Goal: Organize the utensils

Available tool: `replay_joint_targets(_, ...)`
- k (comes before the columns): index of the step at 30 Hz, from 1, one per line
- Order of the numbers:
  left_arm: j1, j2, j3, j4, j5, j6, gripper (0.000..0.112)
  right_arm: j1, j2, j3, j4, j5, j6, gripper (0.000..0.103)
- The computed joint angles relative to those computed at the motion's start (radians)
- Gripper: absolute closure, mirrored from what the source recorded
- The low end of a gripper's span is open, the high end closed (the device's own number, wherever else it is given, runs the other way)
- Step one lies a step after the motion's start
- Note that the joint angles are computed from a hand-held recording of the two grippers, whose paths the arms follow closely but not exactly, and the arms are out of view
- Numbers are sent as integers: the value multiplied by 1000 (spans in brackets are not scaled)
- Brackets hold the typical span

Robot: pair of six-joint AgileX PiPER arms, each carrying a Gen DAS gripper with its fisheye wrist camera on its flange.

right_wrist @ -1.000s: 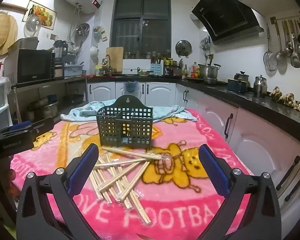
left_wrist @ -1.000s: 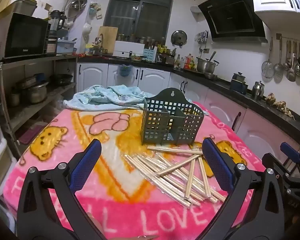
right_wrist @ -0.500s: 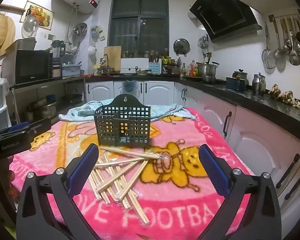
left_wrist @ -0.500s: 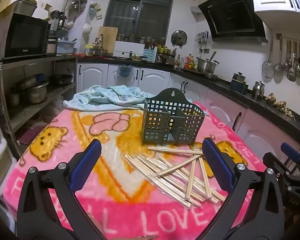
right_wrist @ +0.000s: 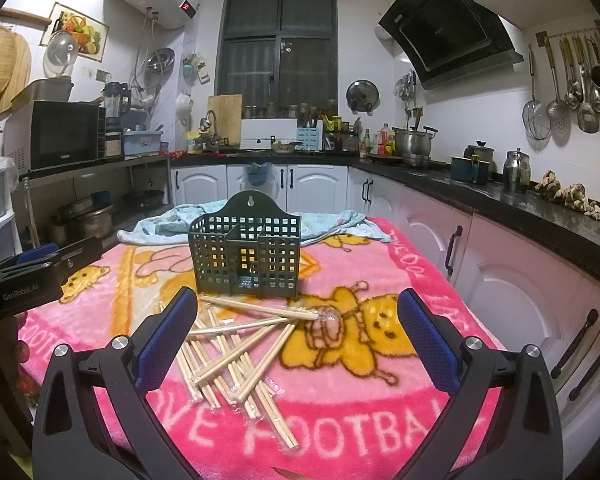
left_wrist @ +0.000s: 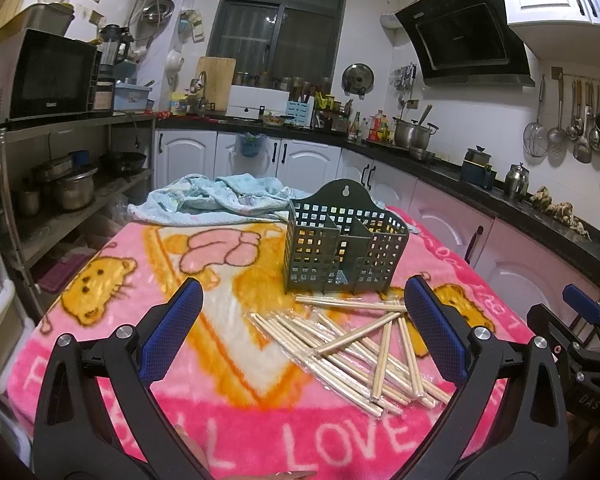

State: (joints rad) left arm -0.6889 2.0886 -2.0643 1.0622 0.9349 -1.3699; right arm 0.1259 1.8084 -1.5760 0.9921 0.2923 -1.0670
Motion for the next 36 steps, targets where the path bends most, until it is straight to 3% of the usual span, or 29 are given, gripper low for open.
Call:
replay_joint_targets(19,2,4,-21,-10,4,17,19,-2,6,-2,19,5,-23,6)
replay_joint_targets(30,4,17,-75,-50,25,62,19,3,25,-38,-56,36,47,6)
replay_joint_targets(36,52,-38,66,-46,-74,-21,19,1,67,-119,-168,108,170,6)
